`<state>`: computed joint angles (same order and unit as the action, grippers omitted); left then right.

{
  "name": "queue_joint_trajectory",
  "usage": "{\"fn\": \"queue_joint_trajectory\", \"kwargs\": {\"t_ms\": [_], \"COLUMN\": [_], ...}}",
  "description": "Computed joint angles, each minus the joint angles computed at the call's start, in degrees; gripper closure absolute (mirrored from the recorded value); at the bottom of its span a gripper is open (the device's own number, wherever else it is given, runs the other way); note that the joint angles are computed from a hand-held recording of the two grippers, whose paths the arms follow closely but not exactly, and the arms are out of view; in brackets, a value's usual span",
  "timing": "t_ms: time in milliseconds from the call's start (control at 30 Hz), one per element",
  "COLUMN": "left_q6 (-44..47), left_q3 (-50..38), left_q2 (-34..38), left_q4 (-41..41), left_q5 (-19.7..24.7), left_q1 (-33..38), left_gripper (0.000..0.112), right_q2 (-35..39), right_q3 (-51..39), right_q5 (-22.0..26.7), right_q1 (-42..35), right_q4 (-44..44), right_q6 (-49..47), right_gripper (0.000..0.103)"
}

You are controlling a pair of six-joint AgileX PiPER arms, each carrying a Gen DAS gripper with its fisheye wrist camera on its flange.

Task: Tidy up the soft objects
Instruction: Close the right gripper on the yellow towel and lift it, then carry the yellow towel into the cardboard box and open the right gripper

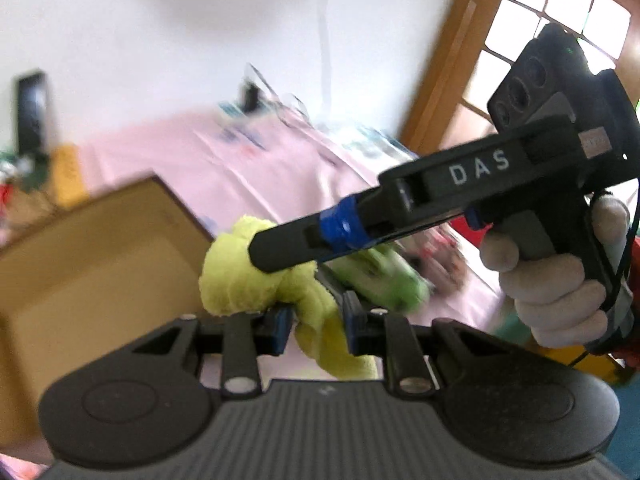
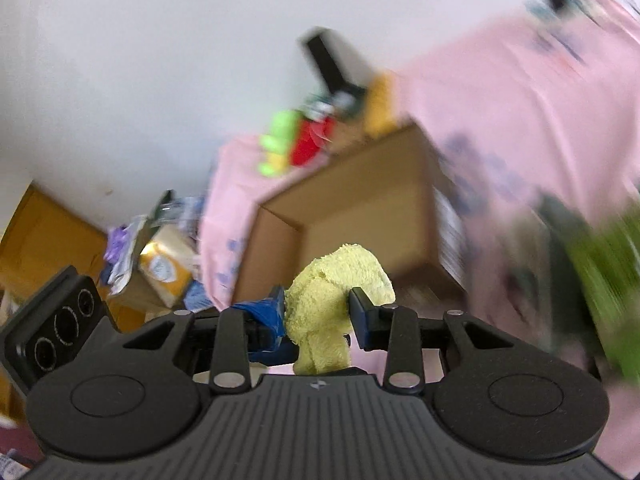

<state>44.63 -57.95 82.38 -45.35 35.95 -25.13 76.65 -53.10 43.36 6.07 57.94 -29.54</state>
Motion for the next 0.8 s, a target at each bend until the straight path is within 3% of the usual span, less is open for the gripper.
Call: {"fn": "queue_joint_trajectory", "kwargs": {"t_ms": [200, 367, 567, 700, 800], "left_q6": [-1.75, -9.56, -14.85, -22.23, -22.46], "left_q3": [-4.14, -6.37, -9.81, -10.13, -9.95], "left_q2": [1.41, 8.27, 18.35, 19.69, 20.96], "left_q4": [5.98, 15.06, 20.76, 27.41, 27.87], "left_q5": [-1.81, -3.8, -3.08, -1.43, -0.38], "left_q1": [9.19, 14.67, 20.17, 20.21, 21.65], "left_gripper": [0.095, 0.095, 0.095, 0.094, 0.091], "right_q2": [15.83, 30.39, 46.88, 53.4, 56.94], "right_q3": [-15.68, -29.6, -45.88, -54.32, -59.28], "right_q5": [-4.1, -4.42, 0.85, 5.53, 7.94], "right_q1": [8.78, 15.17, 17.89, 18.56, 19.53], "right_q4": [4.3, -0.17, -7.27, -10.93, -14.13], "right_q6": [-7.52, -3.17, 6.94, 14.28, 19.06], "right_gripper": [0.085, 0.086, 0.087, 0.087, 0.087]}}
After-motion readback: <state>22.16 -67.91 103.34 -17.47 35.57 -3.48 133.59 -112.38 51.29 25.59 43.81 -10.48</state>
